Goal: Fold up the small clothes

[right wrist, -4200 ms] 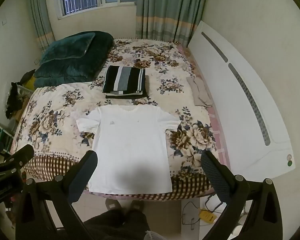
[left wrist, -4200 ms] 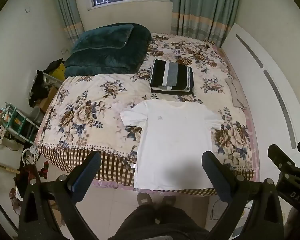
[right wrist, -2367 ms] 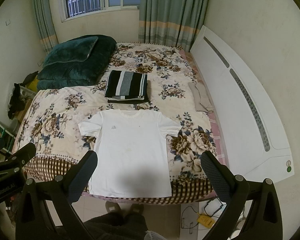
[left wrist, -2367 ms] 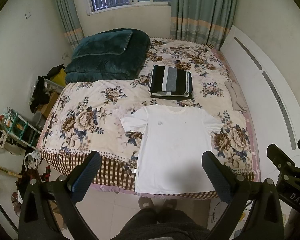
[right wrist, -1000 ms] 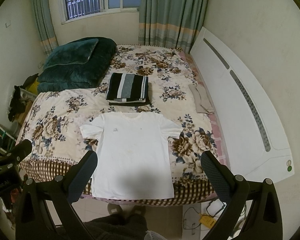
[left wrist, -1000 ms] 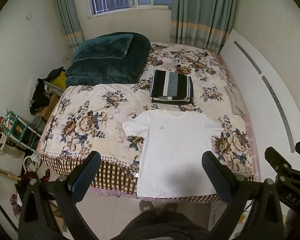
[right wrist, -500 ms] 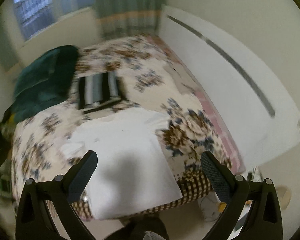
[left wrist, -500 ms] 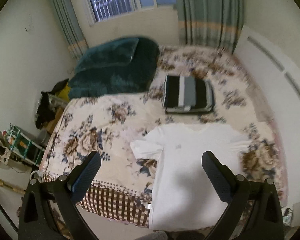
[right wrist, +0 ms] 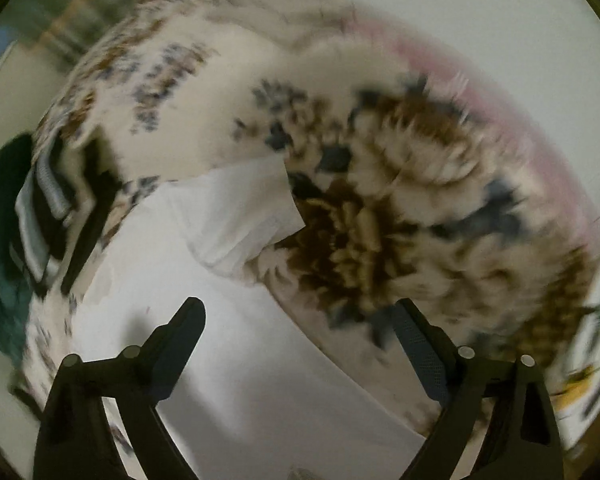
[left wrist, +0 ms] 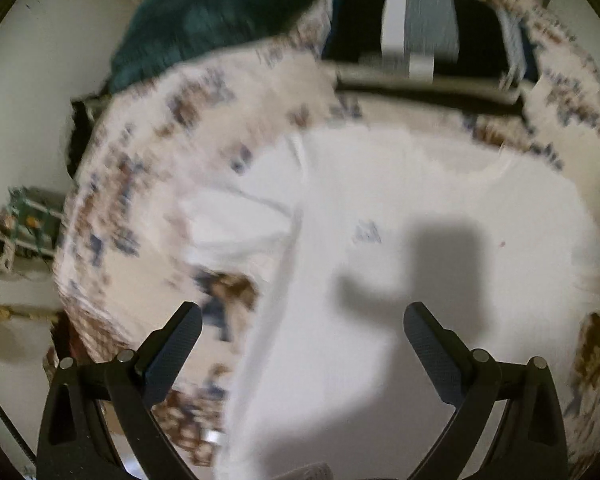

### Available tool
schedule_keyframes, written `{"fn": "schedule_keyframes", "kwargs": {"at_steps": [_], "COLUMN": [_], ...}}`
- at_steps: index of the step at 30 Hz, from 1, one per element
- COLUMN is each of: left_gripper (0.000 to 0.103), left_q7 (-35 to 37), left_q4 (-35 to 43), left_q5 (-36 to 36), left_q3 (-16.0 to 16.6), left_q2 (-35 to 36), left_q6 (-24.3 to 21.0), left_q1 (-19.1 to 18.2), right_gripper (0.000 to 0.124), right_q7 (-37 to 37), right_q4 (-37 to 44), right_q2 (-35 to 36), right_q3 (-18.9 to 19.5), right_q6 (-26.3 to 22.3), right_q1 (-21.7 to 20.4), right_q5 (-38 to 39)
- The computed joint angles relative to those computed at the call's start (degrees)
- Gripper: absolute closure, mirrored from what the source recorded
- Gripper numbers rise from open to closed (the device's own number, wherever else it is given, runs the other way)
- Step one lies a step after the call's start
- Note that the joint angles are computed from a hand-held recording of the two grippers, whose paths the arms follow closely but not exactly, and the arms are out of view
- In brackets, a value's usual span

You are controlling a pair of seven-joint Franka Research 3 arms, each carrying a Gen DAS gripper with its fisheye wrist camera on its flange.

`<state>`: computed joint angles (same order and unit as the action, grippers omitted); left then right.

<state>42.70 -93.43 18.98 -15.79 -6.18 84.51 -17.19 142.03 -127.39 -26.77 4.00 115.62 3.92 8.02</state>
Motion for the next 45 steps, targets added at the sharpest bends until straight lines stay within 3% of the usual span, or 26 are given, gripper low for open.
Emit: {"fn": "schedule_keyframes", "kwargs": {"at_steps": [6,8,10,11,13,17,21,25,29,31,35,39,43,44,45], "left_gripper": [0.000,0.000,0.000,0.000,0.000,0.000,0.000,0.000,0.000,0.000,0.000,0.000,0.001,0.004,0.012], "left_q7": [-3.4,-4.4,-4.7,-4.7,-4.7,-4.8,-4.6,-3.7,-2.2,-1.5,-0.9,-2.1,-5.6,-5.0,-4.7], "left_q4": [-6.5,-9.0,-10.8,-11.3,-13.4,-15.8,-18.6,-22.4,-26.8,-29.0,-32.6,-37.9,-46.6,-48.8,-49.5], "left_q5": [-2.8,-4.3,-5.5,-5.8,-6.4,-5.7,-3.7,-1.9,-2.2,-2.2,-3.1,-12.6,-26.7,-30.4,-32.7], "left_q3": [0.9,1.4,1.7,1.7,2.1,2.5,2.7,3.2,4.6,5.3,6.9,12.5,18.1,19.3,19.9], "left_q2": [2.1,1.8,1.5,1.3,-0.4,-3.8,-8.1,-12.6,-17.0,-19.5,-23.8,-27.7,-31.1,-31.2,-30.4], "left_q6": [6.3,9.2,11.2,11.8,13.1,13.9,13.4,12.5,11.2,10.4,10.6,18.1,34.2,39.4,41.7], "left_q1": [0.6,1.0,1.3,1.4,1.8,2.8,3.9,5.1,6.4,7.2,8.9,11.1,13.6,13.4,13.4], "right_gripper": [0.030,0.037,0.058,0.069,0.113,0.117,0.117,0.117,0.115,0.090,0.071,0.068,0.068,0.068,0.068], "right_q7": [-1.6,-3.1,-3.2,-1.7,4.1,10.2,0.4,-12.3,-24.0,-28.0,-27.5,-23.1,-16.3,-15.0,-13.7], "right_q4": [-14.0,-16.3,-17.1,-16.6,-14.1,-2.7,14.7,23.5,26.9,27.9,22.8,20.9,17.9,17.1,16.8], "right_q2": [6.0,8.3,10.6,11.4,13.1,18.0,28.1,36.4,41.7,42.6,37.3,33.5,31.8,31.5,31.7], "right_q3": [-4.8,-5.3,-4.1,-2.8,0.5,6.0,9.9,12.2,13.2,13.4,11.6,7.7,4.3,3.8,3.3], "right_q6": [25.6,33.0,40.0,41.5,40.1,30.7,19.2,14.3,9.8,7.0,8.0,5.0,4.3,4.4,4.3], "right_q1": [2.2,4.3,5.5,5.0,2.2,0.5,7.1,15.7,20.2,20.8,20.7,21.6,22.0,21.9,21.6], "right_q5": [20.2,27.8,31.1,28.5,17.3,-9.5,-30.2,-41.1,-36.4,-30.4,-19.9,-14.5,-12.4,-12.1,-11.9]}}
